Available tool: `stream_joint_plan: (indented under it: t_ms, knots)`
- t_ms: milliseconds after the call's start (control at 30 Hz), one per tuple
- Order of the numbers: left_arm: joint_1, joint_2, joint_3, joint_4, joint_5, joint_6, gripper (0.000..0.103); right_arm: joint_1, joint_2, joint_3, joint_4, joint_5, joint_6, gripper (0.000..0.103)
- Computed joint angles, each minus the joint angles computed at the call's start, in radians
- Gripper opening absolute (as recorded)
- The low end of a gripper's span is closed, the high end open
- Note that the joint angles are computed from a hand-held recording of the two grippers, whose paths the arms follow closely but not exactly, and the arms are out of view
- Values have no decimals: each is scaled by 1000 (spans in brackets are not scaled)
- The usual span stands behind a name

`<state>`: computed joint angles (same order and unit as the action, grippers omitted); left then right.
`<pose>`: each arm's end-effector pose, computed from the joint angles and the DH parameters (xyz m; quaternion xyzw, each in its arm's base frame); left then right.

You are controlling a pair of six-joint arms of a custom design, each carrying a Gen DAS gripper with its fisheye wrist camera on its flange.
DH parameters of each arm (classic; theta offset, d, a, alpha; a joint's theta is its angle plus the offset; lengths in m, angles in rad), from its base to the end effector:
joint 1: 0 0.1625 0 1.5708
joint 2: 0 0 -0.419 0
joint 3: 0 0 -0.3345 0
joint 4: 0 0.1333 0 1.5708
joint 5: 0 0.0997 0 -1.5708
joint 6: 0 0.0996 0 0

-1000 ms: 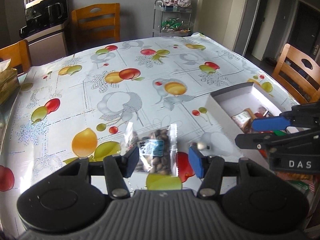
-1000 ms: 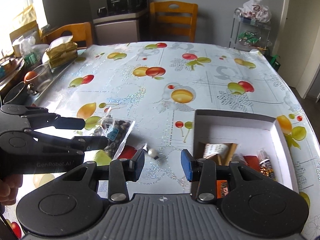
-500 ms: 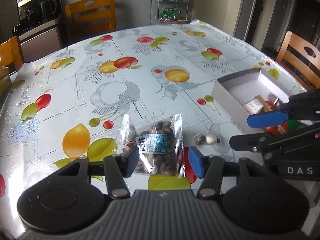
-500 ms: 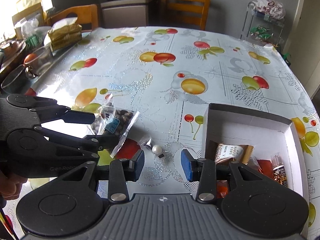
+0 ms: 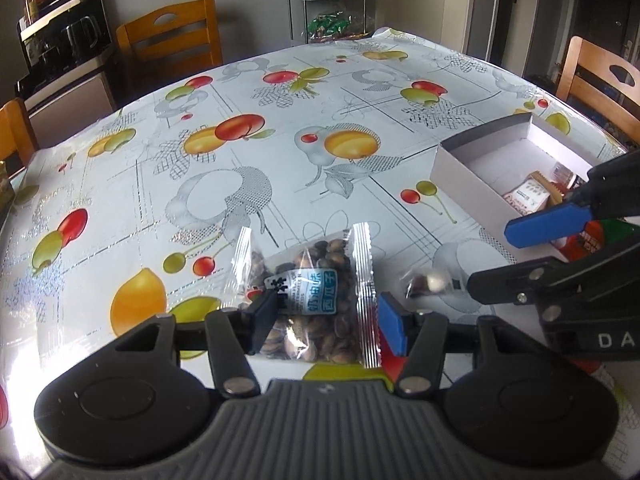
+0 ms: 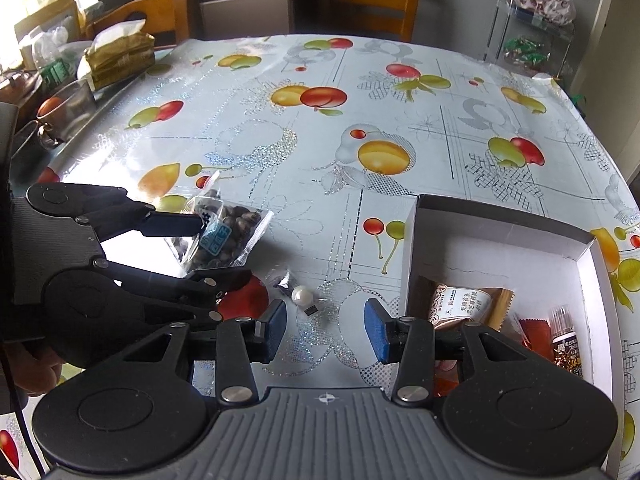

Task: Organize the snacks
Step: 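Grasp the small white round candy with the right tool while the left tool grasps the clear peanut bag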

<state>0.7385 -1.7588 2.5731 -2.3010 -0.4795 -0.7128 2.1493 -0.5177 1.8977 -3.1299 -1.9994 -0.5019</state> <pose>-0.0333 -0.3300 0.2767 0.0728 0.8512 -0.3362 0.3964 0.3732 -0.4034 -0.0300 0.4842 -0.8444 0.0954 0.2083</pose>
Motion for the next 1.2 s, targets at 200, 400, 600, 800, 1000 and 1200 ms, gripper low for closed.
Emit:
stream_joint_plan:
  t_ms: [200,400,600,800,1000,1200]
  knots:
    - [13,22,35,-125,20,60,56,1,16,-20,14,-3,2,45]
    - [23,42,81,-286,37,159,57,1,26,-37,28,-4,8,45]
    - [0,40,129,-371,62,215,44,2,34,-48,29,1,7,46]
    - [-17,-24,147,-358,57,221,31,5,46,-66,58,19,4,46]
    - [-66,-154,134,-142,54,110,26,10,62,-82,70,27,-7,46]
    - [-129,-273,100,141,60,-55,22,12,78,-90,68,28,-28,45]
